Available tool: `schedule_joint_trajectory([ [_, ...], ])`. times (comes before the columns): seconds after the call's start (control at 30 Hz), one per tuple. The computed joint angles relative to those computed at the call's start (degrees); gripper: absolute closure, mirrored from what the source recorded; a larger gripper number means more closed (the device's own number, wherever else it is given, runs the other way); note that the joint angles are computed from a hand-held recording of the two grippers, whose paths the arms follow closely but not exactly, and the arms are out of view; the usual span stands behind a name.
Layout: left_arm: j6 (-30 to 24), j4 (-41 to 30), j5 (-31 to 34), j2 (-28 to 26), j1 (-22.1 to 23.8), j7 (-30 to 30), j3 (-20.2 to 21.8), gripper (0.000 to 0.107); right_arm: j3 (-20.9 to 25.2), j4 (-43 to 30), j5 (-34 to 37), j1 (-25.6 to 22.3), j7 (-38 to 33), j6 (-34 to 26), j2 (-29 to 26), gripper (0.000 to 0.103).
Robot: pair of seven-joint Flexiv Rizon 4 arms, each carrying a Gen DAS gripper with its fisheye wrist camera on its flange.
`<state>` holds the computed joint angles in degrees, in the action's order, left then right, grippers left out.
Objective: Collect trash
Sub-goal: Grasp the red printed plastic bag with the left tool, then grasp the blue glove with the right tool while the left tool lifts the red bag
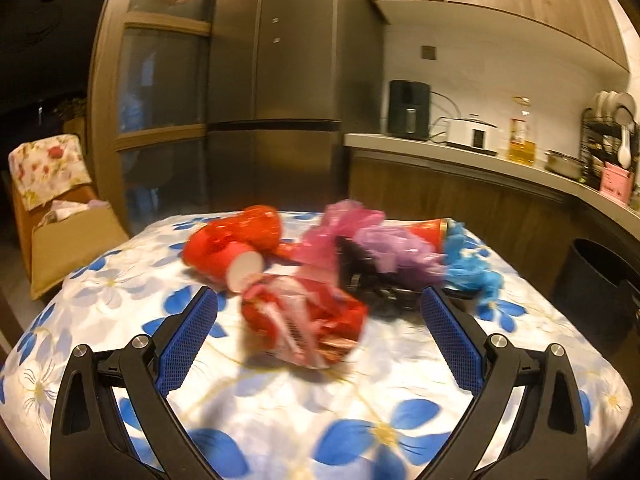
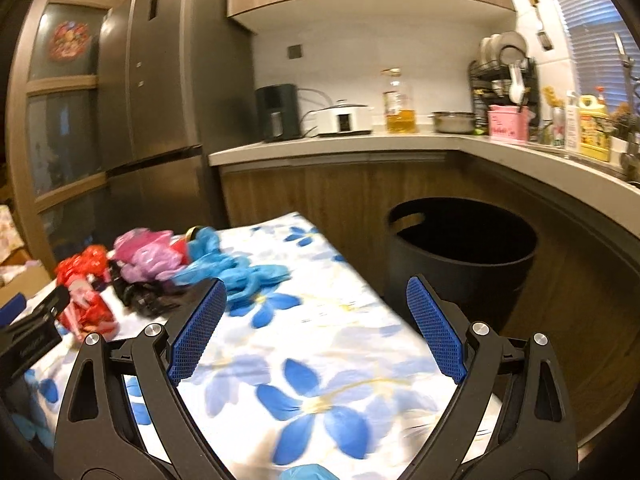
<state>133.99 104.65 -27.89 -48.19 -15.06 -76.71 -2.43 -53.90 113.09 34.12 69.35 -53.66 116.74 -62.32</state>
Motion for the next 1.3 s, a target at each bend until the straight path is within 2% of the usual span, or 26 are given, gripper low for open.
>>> schedule_joint_trajectory([
  [0.17,-3.33,-2.22,-2.25,-0.85,0.0,2.08,1.09,0.01,1.2,-3.51,-1.66,-1.01,-1.05,-0.28,-0.56,0.013],
  [0.33,-9.65,-3.78,0.91,-0.84,2.92,1.38,-0.54,0.012,2.95,-7.54,-3.58,-3.26,-1.69,-1.58,-0.68,0.013],
  [0.43,-12.87,-4.27,2.46,-0.77,3.85,0.02,-0.74,0.028,3.89,-9.88,-4.77,-4.66,-1.74,-2.47,-1.07,0.013],
  [0.5,-16.04,-4.77,2.83,-0.7,3.94,-0.46,-0.32,0.059,4.14,-11.44,-5.54,-5.46,-1.53,-3.15,-1.58,0.013],
  [0.6,-17.54,-4.72,5.49,-0.64,5.57,-2.53,-1.22,0.082,5.02,-13.4,-7.02,-7.04,-1.24,-3.66,-1.75,0.013],
  [0.7,-16.81,-4.22,8.63,-0.53,7.25,-4.88,-2.35,0.091,5.49,-15.87,-8.33,-8.75,-0.78,-4.56,-2.26,0.013],
  [0.8,-14.85,-3.16,10.37,-0.1,7.04,-6.39,-1.87,0.094,6.5,-18.87,-10.11,-11.08,0.2,-5.67,-2.53,0.015],
  [0.9,-13.2,-2.24,11.03,0.42,6.38,-6.99,-0.95,0.094,7.19,-21.74,-12.17,-13.12,1.3,-6.97,-3.2,0.022],
  [1.1,-10.88,-0.29,11.99,1.64,6.12,-7.34,-0.59,0.094,12.32,-26.04,-18.77,-18.61,2.73,-9.47,-2.41,0.052],
  [1.17,-10.53,-0.2,12.27,1.8,6.33,-7.48,-0.78,0.094,13.43,-26.48,-20.34,-19.57,3.03,-9.92,-2.15,0.064],
  [1.27,-10.56,-0.41,12.97,1.78,6.98,-7.78,-1.34,0.094,14.4,-26.32,-21.7,-20.33,3.46,-9.85,-1.74,0.091],
  [1.3,-10.67,-0.54,12.96,1.73,6.96,-7.81,-1.35,0.094,14.63,-26.18,-21.91,-20.51,3.53,-9.58,-1.64,0.095],
])
